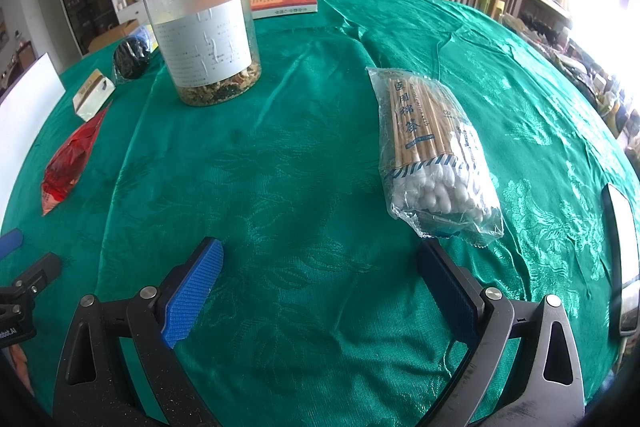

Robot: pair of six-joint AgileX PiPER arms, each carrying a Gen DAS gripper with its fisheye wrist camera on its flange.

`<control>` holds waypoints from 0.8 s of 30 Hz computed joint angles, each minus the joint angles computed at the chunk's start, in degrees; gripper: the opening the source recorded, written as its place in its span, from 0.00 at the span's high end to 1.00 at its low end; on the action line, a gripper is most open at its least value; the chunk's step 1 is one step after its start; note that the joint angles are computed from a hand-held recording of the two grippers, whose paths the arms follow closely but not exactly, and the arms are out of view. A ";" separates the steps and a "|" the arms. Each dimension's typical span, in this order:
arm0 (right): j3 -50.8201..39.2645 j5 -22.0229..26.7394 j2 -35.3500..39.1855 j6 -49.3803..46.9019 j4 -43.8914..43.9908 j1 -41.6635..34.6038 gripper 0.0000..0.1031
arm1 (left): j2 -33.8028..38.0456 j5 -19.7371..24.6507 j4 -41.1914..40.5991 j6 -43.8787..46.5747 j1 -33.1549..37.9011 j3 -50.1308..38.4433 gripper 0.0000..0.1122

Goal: Organize soft objects

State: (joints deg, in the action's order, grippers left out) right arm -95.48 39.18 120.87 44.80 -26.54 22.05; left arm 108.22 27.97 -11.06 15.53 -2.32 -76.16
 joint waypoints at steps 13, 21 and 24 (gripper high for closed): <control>0.46 -0.22 -0.27 -0.02 -0.02 -0.12 0.04 | 0.68 0.11 2.46 -3.48 -0.37 -1.05 0.08; 0.22 -0.07 -0.15 0.01 -0.02 -0.03 0.04 | 0.88 0.19 1.74 -3.18 -0.18 -1.28 0.08; 0.26 -0.08 -0.17 0.01 -0.01 -0.04 0.04 | 0.83 0.16 1.72 -3.21 -0.21 -1.23 0.08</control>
